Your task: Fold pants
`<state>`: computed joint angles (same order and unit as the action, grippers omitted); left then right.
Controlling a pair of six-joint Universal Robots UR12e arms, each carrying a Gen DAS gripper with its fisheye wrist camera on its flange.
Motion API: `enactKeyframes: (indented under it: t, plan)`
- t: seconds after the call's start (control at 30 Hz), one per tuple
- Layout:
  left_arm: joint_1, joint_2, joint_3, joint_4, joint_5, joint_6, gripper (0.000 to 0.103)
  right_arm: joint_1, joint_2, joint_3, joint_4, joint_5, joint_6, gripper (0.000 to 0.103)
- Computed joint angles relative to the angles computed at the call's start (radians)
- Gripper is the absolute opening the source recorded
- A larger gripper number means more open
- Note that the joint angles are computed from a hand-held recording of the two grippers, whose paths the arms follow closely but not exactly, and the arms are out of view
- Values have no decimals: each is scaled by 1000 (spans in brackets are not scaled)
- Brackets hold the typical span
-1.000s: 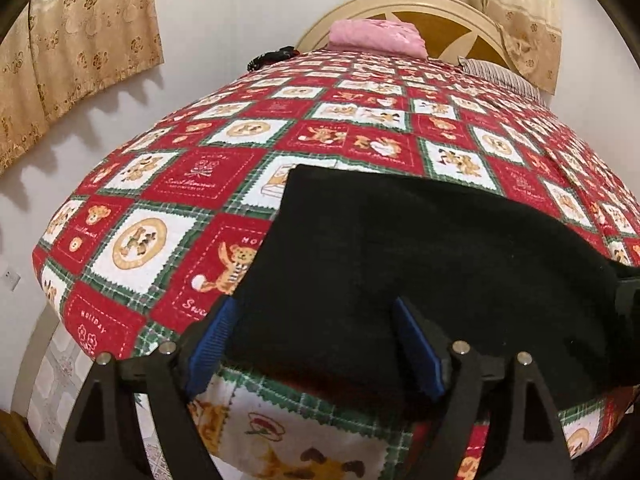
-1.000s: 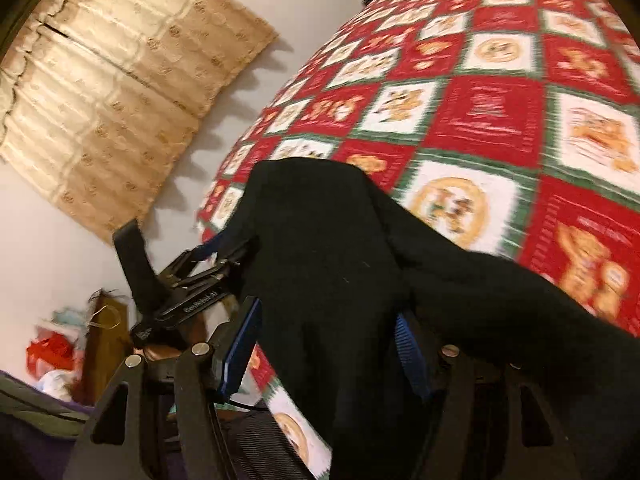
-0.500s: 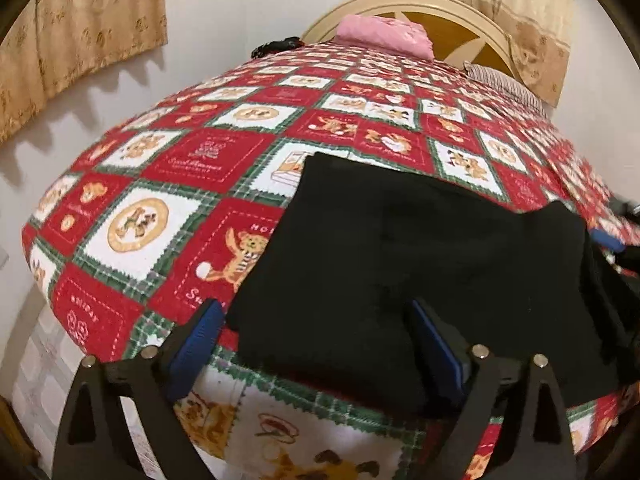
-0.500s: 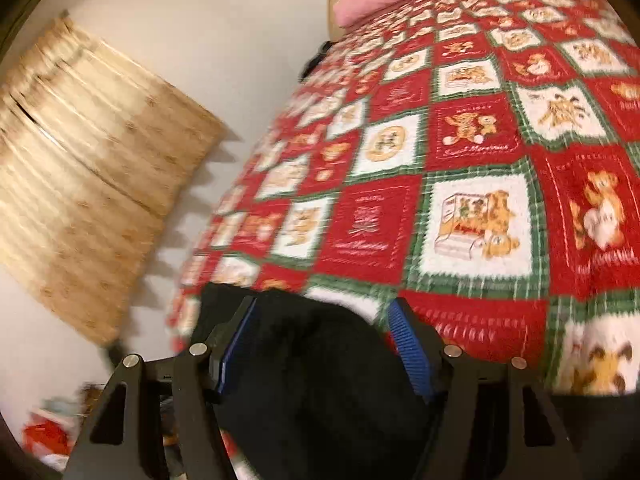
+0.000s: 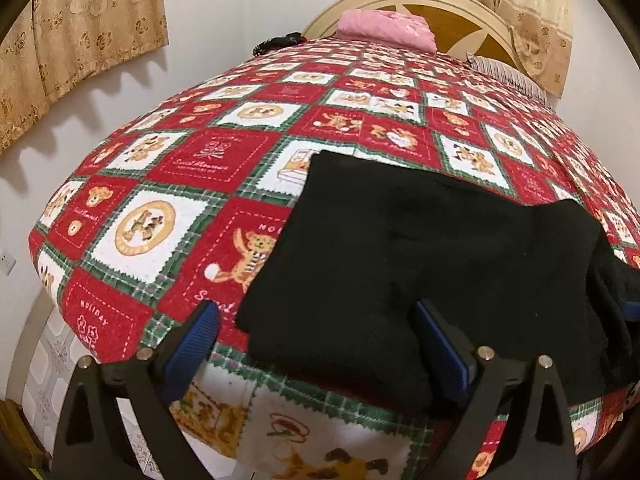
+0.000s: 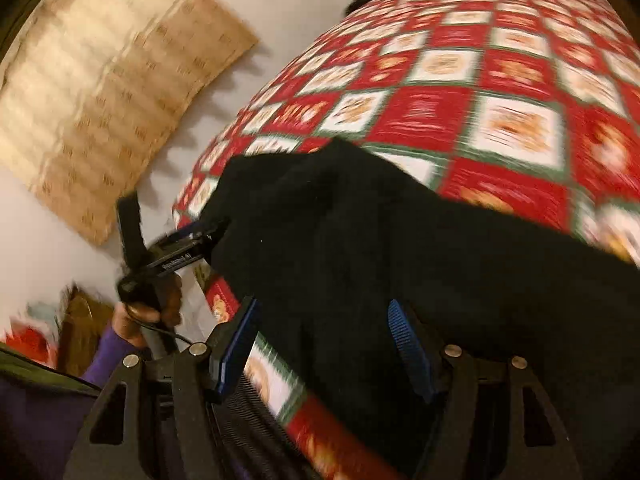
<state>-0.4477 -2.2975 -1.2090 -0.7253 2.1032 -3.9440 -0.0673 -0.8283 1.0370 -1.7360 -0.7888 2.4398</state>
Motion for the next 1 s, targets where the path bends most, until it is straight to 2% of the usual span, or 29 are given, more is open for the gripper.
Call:
enactKeyframes:
  t: [0.07, 0.13, 0.2, 0.23, 0.27, 0.3, 0.33, 0.4, 0.47, 0.53, 0.57, 0.6, 0.7, 0.73, 0.77, 0.8, 0.87, 1.0]
  plan:
    - [0, -3, 7, -8, 4, 7, 100, -29, -43, 91, -198, 32, 130, 69]
    - [0, -7, 20, -28, 9, 4, 100, -63, -74, 139, -408, 8, 281, 68]
    - [0, -12, 31, -44, 18, 9, 100, -87, -87, 156, -617, -92, 448, 68]
    - [-1, -14, 37, -53, 25, 7, 100, -94, -84, 153, -722, -178, 547, 69]
    - [-2, -16, 40, -58, 29, 2, 100, -94, -74, 135, -786, -280, 619, 69]
    - [-3, -17, 43, -62, 32, -5, 100, -93, -58, 105, -809, -380, 665, 68]
    - [-4, -19, 44, -61, 34, -10, 100, -90, -33, 57, -804, -484, 690, 68]
    - [-4, -20, 44, -59, 35, -17, 100, -76, 44, -80, -716, -690, 685, 68]
    - [-2, -18, 42, -57, 28, -20, 100, -64, 122, -215, -606, -844, 689, 68]
    - [-1, -17, 42, -63, 22, -23, 101, -48, 220, -380, -429, -1039, 736, 68]
    - [-1, -18, 45, -66, 23, -23, 101, -45, 243, -418, -376, -1088, 764, 68]
    - [-1, -19, 47, -69, 25, -22, 102, -47, 259, -443, -339, -1095, 778, 68]
    - [-2, -20, 48, -74, 31, -21, 103, -58, 252, -420, -378, -1067, 755, 66]
    - [-1, -20, 48, -74, 29, -20, 103, -62, 241, -403, -390, -1049, 753, 45]
    - [1, -19, 48, -73, 23, -20, 103, -66, 235, -398, -392, -1038, 751, 13]
    - [1, -19, 49, -75, 21, -21, 103, -76, 221, -381, -398, -1008, 747, 7]
    - [0, -20, 52, -82, 23, -23, 103, -88, 189, -336, -426, -927, 746, 6]
    - [-3, -24, 63, -103, 41, -27, 103, -138, 31, -71, -690, -721, 768, 6]
